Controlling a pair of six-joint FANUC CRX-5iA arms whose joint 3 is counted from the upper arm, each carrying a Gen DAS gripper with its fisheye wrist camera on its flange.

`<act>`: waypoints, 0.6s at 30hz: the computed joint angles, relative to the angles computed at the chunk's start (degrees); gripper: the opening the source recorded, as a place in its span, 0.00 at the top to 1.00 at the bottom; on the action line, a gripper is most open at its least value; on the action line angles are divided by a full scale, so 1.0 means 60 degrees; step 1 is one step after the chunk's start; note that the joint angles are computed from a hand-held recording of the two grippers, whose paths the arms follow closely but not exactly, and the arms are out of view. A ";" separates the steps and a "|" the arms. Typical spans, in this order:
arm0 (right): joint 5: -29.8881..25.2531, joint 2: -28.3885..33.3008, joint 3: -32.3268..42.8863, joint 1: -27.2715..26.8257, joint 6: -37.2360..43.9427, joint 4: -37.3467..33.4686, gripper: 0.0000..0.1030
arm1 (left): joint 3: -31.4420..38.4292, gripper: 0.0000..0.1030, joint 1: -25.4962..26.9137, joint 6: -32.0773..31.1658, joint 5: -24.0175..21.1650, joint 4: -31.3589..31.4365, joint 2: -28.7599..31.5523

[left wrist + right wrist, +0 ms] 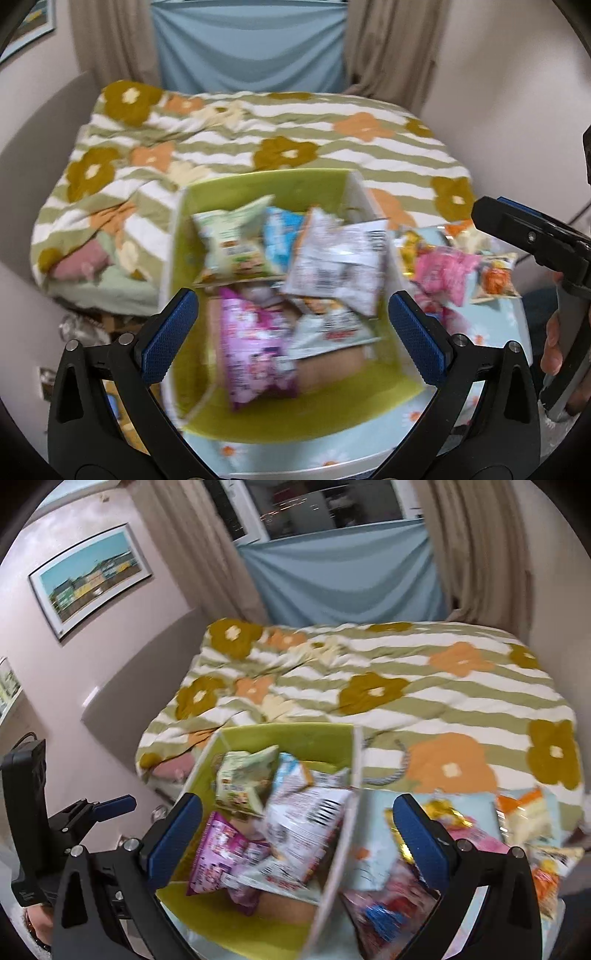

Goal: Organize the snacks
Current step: 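Move both grippers back over the remaining snack pile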

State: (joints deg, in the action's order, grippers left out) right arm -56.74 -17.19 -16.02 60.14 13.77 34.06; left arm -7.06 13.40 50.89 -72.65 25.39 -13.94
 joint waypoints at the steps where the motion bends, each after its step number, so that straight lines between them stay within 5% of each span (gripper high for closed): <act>1: -0.0372 -0.0246 -0.0120 0.0161 -0.0210 0.0161 0.00 | -0.0102 0.00 -0.0154 -0.0021 0.0024 0.0103 -0.0076; 11: -0.3696 -0.2419 -0.1453 0.1401 -0.1335 0.1416 0.00 | -0.0566 0.00 -0.2351 0.1391 0.0486 -0.0438 -0.0647; 18: -0.4436 -0.4488 -0.2626 0.1366 -0.1068 0.0849 0.00 | -0.0797 0.00 -0.4602 0.4417 0.0811 -0.1631 -0.0717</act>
State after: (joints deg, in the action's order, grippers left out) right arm -83.36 -44.13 -31.78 68.33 7.36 39.15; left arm -11.84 -14.21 77.39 -67.78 15.60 -18.24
